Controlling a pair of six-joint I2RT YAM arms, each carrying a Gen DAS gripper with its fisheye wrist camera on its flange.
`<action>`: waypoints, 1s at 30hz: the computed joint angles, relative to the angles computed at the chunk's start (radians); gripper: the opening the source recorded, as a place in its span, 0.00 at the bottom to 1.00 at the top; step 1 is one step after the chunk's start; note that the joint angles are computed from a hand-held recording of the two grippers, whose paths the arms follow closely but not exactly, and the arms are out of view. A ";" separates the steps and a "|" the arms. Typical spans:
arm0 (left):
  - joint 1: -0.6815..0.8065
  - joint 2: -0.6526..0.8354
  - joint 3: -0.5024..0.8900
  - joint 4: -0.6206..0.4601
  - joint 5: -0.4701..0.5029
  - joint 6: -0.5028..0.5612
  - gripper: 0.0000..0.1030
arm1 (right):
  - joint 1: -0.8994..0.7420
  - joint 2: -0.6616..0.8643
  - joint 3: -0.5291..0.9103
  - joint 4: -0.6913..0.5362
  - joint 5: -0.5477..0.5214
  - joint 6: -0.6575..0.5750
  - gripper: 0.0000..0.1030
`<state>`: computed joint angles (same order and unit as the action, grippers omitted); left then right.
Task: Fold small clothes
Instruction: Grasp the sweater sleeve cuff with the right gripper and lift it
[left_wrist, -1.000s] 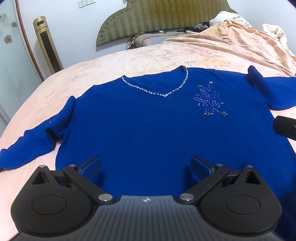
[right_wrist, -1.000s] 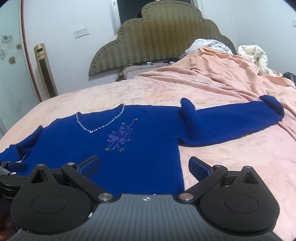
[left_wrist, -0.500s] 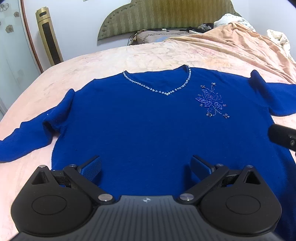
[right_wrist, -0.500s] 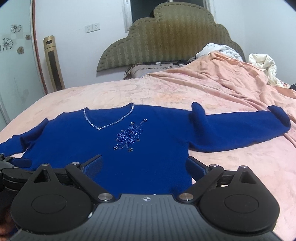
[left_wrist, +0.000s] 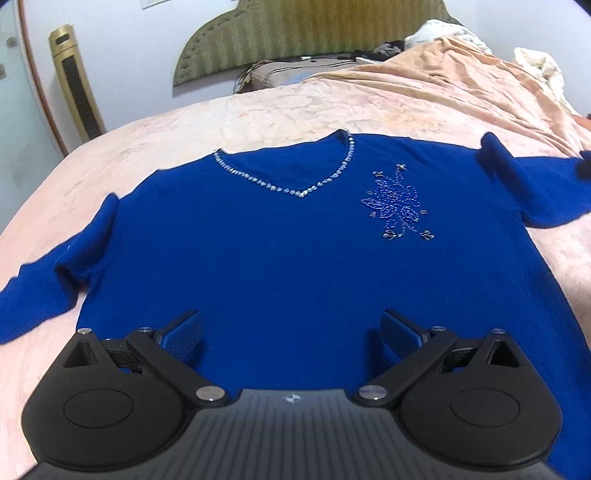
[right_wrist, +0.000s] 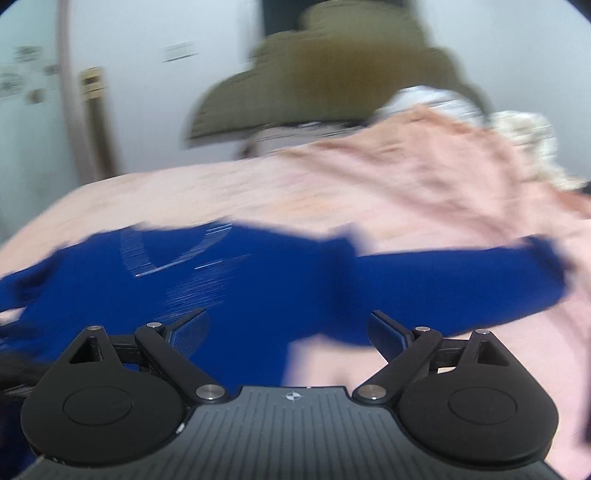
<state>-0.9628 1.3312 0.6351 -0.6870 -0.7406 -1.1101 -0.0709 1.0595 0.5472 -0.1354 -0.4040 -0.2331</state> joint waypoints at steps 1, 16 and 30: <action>0.000 0.010 0.004 0.001 -0.006 0.007 1.00 | -0.064 0.080 0.041 0.045 0.009 -0.009 0.91; 0.062 0.092 0.050 0.028 0.001 0.114 1.00 | -0.457 1.048 0.911 -0.044 -0.200 0.195 0.71; 0.066 -0.008 0.002 -0.010 -0.013 0.103 1.00 | -0.516 0.902 0.770 0.220 -0.023 0.413 0.07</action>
<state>-0.8967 1.3233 0.6374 -0.6974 -0.7533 -1.0069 -0.5865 1.9610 1.3170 0.0841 -0.4274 0.1801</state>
